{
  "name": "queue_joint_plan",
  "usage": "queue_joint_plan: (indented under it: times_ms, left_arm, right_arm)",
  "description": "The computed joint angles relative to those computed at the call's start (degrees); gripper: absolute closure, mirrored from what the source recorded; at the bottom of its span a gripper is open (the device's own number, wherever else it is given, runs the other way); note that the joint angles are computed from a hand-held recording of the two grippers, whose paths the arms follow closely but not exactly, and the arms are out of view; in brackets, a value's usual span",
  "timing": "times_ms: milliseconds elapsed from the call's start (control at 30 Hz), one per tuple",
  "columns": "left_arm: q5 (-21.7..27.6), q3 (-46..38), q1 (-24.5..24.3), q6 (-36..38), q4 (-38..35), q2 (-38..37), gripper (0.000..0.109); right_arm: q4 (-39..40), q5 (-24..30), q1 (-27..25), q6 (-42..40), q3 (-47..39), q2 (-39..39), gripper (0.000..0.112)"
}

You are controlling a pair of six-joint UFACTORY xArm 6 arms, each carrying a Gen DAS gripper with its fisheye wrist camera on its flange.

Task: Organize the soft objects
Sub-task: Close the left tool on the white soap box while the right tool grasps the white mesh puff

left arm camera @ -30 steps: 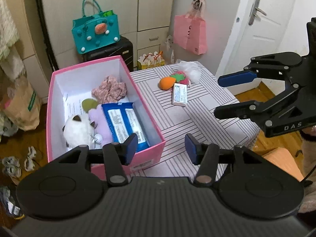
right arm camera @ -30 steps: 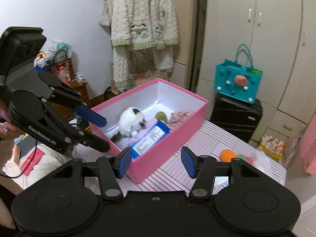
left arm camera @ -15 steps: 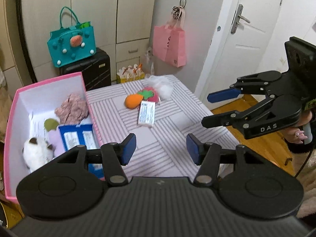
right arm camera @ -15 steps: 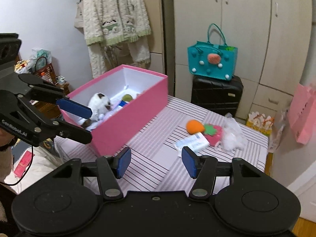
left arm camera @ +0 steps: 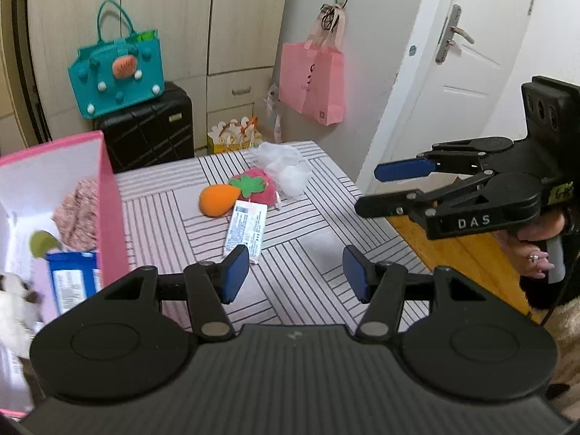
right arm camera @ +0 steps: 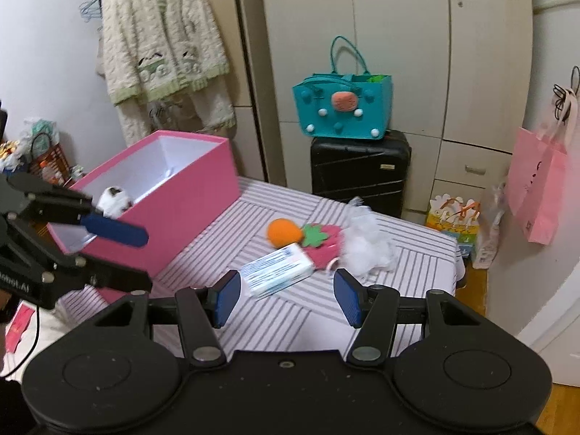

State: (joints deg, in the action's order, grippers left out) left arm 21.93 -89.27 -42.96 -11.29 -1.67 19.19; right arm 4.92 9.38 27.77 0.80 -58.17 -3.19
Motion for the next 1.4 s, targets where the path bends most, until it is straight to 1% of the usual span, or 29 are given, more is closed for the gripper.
queue_joint_plan:
  times_ms: [67, 133, 233, 300, 333, 433, 500, 567, 700, 800, 833, 867, 967, 1000, 1067, 1100, 1167, 1233, 1300, 1400]
  left_arm:
    - [0.01, -1.9, 0.05, -1.02, 0.39, 2.22, 0.052]
    - [-1.25, -2.92, 0.14, -4.3, 2.81, 4.11, 0.052]
    - [-2.61, -4.4, 0.33, -8.08, 4.9, 6.52, 0.052]
    - [-3.16, -5.7, 0.5, -10.9, 7.02, 8.21, 0.052]
    - [-3.23, -6.55, 0.57, -12.39, 8.51, 9.19, 0.052]
    - [-2.44, -9.55, 0.75, -17.47, 14.17, 12.22, 0.052]
    - [-1.68, -11.82, 0.88, -20.45, 17.07, 14.47, 0.052]
    - [-1.08, -13.99, 1.08, -21.98, 18.06, 16.58, 0.052]
    - [-1.06, -17.33, 1.61, -27.66, 23.39, 19.87, 0.052]
    - [-0.2, -20.6, 1.59, -31.06, 27.95, 22.46, 0.052]
    - [0.53, -21.75, 1.46, -31.42, 28.93, 23.25, 0.052]
    - [1.15, -22.9, 1.34, -30.98, 29.03, 24.04, 0.052]
    - [1.45, -25.17, 1.2, -30.1, 29.03, 25.8, 0.052]
    - [1.7, -25.93, 1.19, -30.23, 29.35, 26.37, 0.052]
    - [2.34, -27.45, 1.21, -30.3, 29.81, 27.5, 0.052]
    - [2.75, -28.18, 1.19, -30.46, 30.35, 28.01, 0.052]
    - [3.55, -29.44, 1.15, -30.93, 31.82, 28.93, 0.053]
    - [4.04, -30.27, 1.15, -31.05, 32.42, 29.59, 0.054]
    - [4.27, -30.88, 1.23, -30.16, 31.24, 30.1, 0.054]
    - [4.31, -31.53, 1.32, -28.6, 29.43, 30.72, 0.055]
  right_arm:
    - [3.26, -1.91, -0.65, -2.94, -0.33, 1.82, 0.05]
    - [5.6, -4.01, -1.17, -5.09, -0.72, 3.92, 0.05]
    - [4.47, -6.34, -2.32, -4.55, -1.89, 7.12, 0.05]
    - [2.0, -8.25, -3.12, -2.8, -2.7, 9.31, 0.05]
    - [2.7, -8.83, -3.33, -3.6, -3.23, 10.23, 0.05]
    - [8.79, -10.12, -3.32, -9.5, -5.7, 13.53, 0.05]
    - [11.09, -10.51, -3.44, -11.87, -7.65, 15.59, 0.05]
    - [15.67, -10.42, -3.29, -16.14, -9.57, 17.24, 0.049]
    - [18.58, -9.62, -3.96, -18.99, -14.32, 21.09, 0.048]
    - [28.8, -6.95, -3.9, -27.64, -18.77, 23.85, 0.048]
    - [31.74, -5.88, -3.99, -29.86, -20.08, 24.64, 0.048]
    - [33.01, -4.99, -4.18, -30.56, -21.17, 25.42, 0.048]
    - [34.41, -3.71, -4.6, -31.02, -22.91, 26.98, 0.048]
    - [35.12, -3.26, -4.74, -31.46, -23.28, 27.32, 0.049]
    - [37.08, -2.45, -4.78, -33.03, -23.55, 27.58, 0.057]
    - [38.46, -2.14, -4.8, -34.34, -23.68, 27.74, 0.059]
    - [39.47, -2.35, -4.75, -35.38, -23.37, 27.67, 0.07]
    - [41.25, -2.58, -4.64, -37.1, -22.84, 27.26, 0.076]
    - [42.08, -2.79, -4.55, -38.26, -22.2, 26.83, 0.079]
    - [39.98, -4.22, -4.26, -37.02, -20.65, 26.27, 0.081]
